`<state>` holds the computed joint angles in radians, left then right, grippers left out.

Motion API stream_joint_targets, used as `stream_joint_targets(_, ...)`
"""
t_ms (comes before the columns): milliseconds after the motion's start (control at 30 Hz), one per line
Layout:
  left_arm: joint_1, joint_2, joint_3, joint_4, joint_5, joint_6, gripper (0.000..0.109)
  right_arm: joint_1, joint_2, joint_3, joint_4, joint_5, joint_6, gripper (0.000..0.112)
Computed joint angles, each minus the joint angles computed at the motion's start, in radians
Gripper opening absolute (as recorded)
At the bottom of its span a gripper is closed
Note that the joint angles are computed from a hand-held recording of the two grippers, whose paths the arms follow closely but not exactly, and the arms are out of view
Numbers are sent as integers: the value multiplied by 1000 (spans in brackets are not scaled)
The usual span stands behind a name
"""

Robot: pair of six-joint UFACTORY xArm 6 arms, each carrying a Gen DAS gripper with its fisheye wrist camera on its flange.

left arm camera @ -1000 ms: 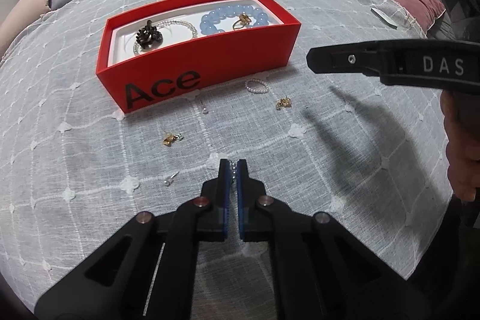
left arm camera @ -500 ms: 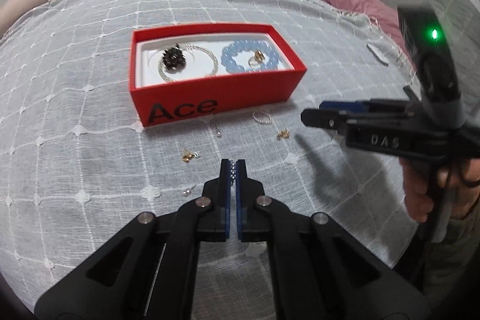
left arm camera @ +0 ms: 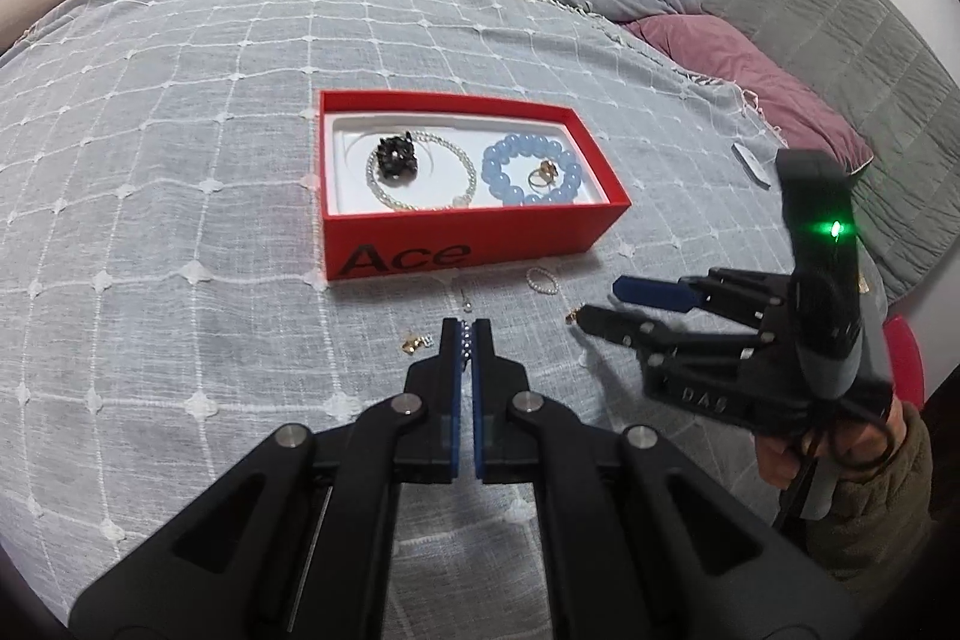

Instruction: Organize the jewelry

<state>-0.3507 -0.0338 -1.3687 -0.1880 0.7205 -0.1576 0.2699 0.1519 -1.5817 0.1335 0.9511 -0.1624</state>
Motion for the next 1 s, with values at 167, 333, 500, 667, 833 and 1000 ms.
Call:
stream_joint_targets(167, 17, 0, -3, 6, -8, -15, 3, 27, 12, 6, -65, -5, -1, 40)
stream_joint_targets(333, 30, 2, -5, 6, -13, -24, 3, 42, 19, 22, -95, -46, -3, 40)
stream_joint_targets(500, 36, -3, -2, -1, -22, -18, 3, 47, -3, 49, -77, -57, -32, 18)
stream_joint_targets(667, 39, -9, 2, -5, -29, -16, 3, 32, -2, 34, -35, -40, -59, 10)
stream_joint_targets(833, 43, -7, -3, -1, -35, -20, 3, 3, -7, 15, 47, -19, -80, 7)
stream_joint_targets(1000, 45, -11, 3, -4, -41, -18, 3, -22, -13, 4, 91, -13, -77, 6)
